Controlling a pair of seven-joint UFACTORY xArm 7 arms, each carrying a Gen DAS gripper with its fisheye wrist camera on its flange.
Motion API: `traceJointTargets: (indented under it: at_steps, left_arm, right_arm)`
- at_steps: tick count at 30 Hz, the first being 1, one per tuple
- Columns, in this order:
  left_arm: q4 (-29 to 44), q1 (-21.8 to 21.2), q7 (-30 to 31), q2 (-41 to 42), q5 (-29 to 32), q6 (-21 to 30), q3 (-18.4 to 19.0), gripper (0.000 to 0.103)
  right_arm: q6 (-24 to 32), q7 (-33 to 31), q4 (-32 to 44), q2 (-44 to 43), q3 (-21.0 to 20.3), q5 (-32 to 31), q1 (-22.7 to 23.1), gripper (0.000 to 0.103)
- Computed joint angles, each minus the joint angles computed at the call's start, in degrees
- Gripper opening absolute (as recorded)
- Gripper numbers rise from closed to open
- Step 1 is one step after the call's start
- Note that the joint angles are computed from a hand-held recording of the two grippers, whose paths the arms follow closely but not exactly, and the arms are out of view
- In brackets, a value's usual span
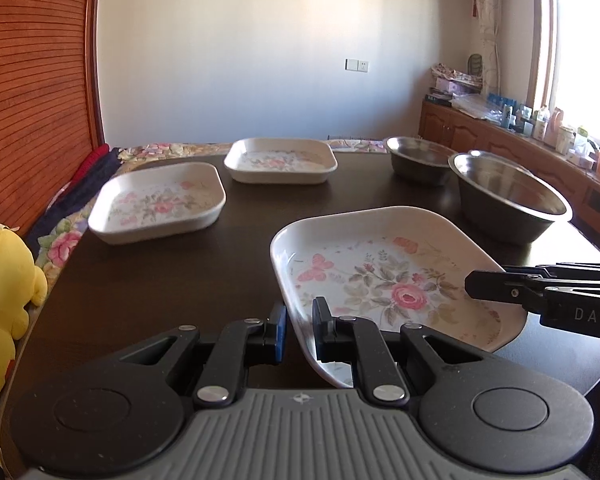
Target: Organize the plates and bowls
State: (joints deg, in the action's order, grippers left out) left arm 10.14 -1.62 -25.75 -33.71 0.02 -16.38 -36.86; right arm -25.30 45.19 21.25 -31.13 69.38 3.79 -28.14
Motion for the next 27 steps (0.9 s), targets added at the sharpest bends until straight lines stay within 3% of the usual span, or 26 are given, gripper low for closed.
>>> traceJointTargets:
  at_steps: [10,17,27]
  left_arm:
    - [-0.53,-0.09,-1.64,-1.64,1.08,1.75,-1.67,0.015]
    - [-0.45,2.62,-3.19,-1.42,1.87,1.79,-4.24,0.015]
    - [-0.79,2.23,-3.38,-0.52,1.89,0.54,-3.26,0.015]
  right_arm:
    - [-0.71,3.49,-2.87,-1.63,0.16,0.88,2.15,0.021]
    - [-1.1,4.33,-3.28,-0.85,0.31,0.67,2.69,0.021]
    - [0.11,4.68,-2.15,-1.19,1.32,-0.73,1.53,0.021]
